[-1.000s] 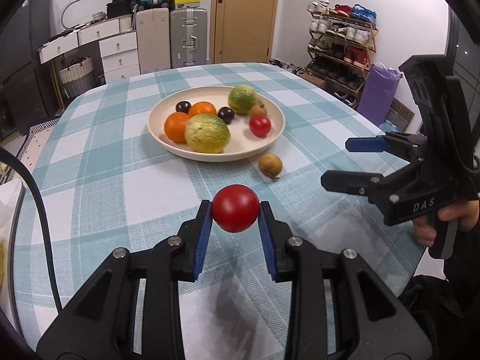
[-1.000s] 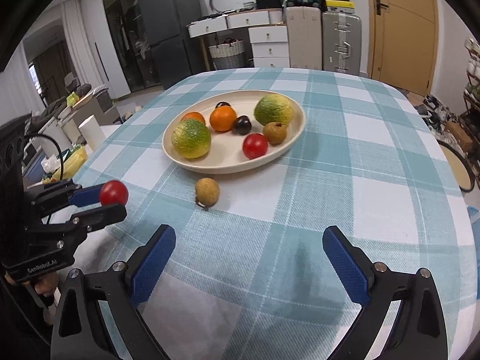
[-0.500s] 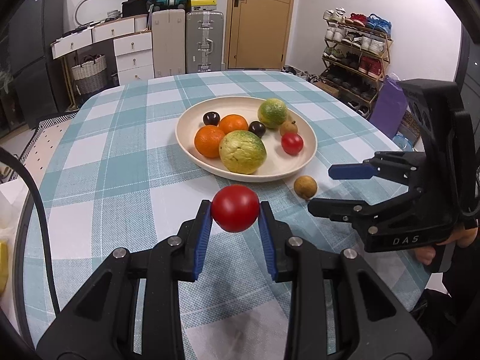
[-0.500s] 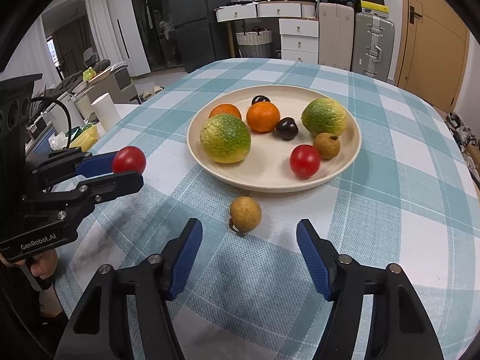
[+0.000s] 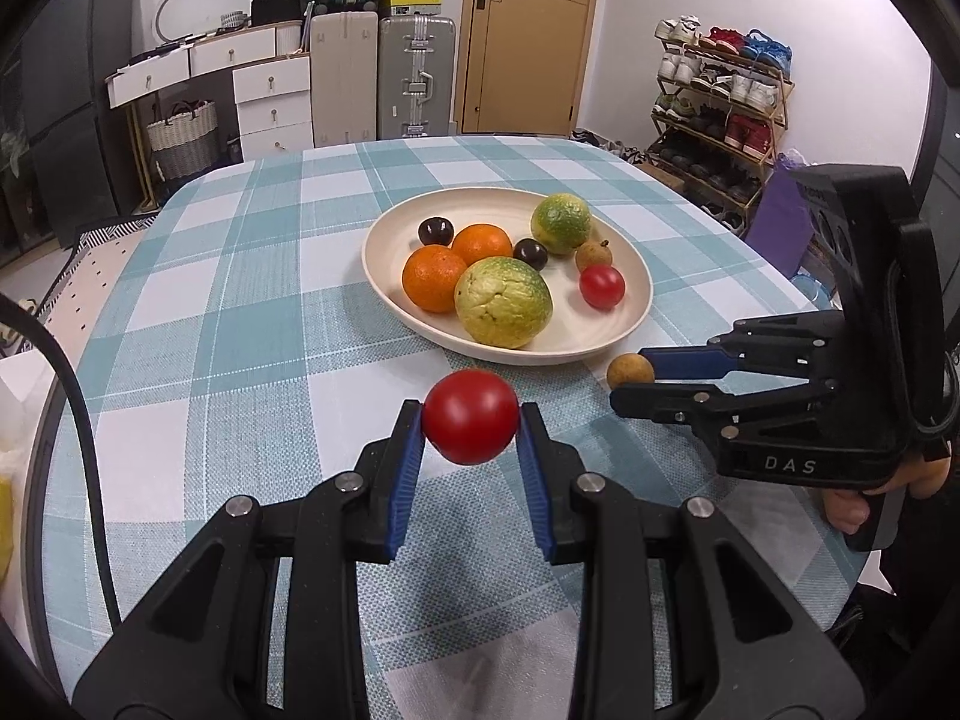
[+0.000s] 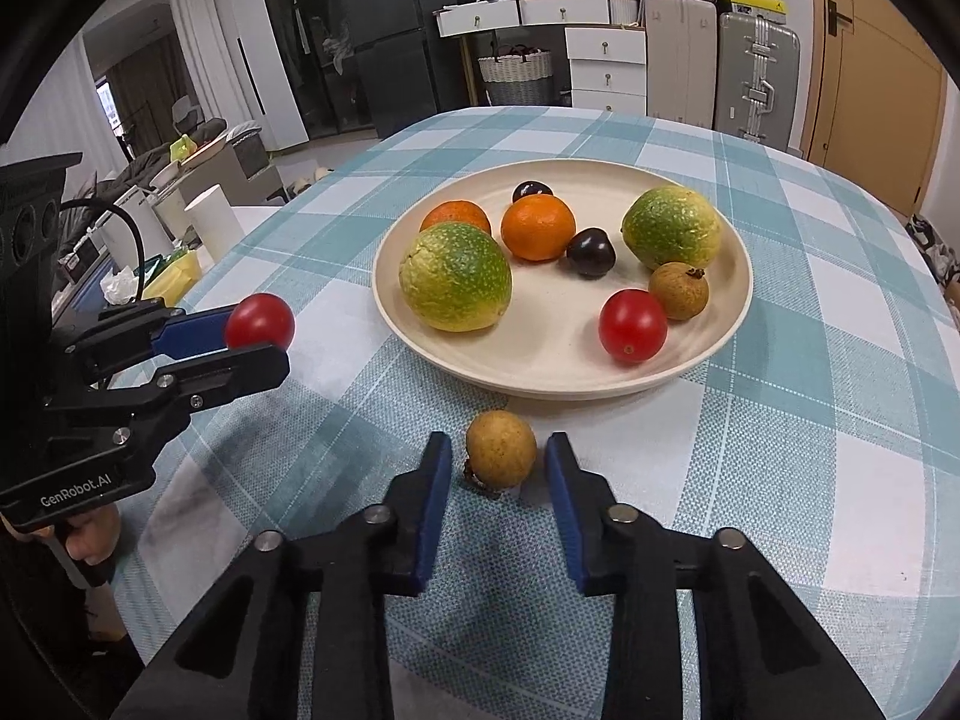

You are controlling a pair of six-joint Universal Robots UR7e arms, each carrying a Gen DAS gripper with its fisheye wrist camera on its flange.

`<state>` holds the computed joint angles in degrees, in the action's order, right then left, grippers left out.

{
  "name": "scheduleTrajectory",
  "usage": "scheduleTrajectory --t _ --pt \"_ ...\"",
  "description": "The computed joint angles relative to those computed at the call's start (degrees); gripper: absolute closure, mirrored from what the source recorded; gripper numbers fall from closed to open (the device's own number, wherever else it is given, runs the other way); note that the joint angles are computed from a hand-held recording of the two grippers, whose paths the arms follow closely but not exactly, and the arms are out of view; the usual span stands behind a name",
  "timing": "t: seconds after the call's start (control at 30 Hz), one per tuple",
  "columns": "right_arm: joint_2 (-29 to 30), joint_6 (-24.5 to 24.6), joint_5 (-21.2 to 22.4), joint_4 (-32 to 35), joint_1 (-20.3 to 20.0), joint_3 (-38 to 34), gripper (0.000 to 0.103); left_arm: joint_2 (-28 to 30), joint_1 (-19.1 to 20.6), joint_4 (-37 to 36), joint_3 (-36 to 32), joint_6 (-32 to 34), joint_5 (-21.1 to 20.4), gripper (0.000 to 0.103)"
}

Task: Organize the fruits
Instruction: 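Move the right tool to the small brown fruit and close on it while the left tool holds the tomato, then carry the tomato with the left tool over the plate while the right tool carries the brown fruit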

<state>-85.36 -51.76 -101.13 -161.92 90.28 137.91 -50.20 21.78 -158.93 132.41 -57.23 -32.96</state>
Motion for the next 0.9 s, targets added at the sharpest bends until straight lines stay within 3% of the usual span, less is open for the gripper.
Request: scheduleTrajectory --t 0.07,0.9 --pt "0.08 -0.33 -0.06 -0.63 0.06 0.22 0.077 0.03 0.15 -0.17 -0.01 0.06 -0.02 0.075" --pt "-5.7 -2.98 5.67 0.44 -1.76 0.77 0.079 1.64 0.87 -4.41 -2.68 5.47 1.53 0.075"
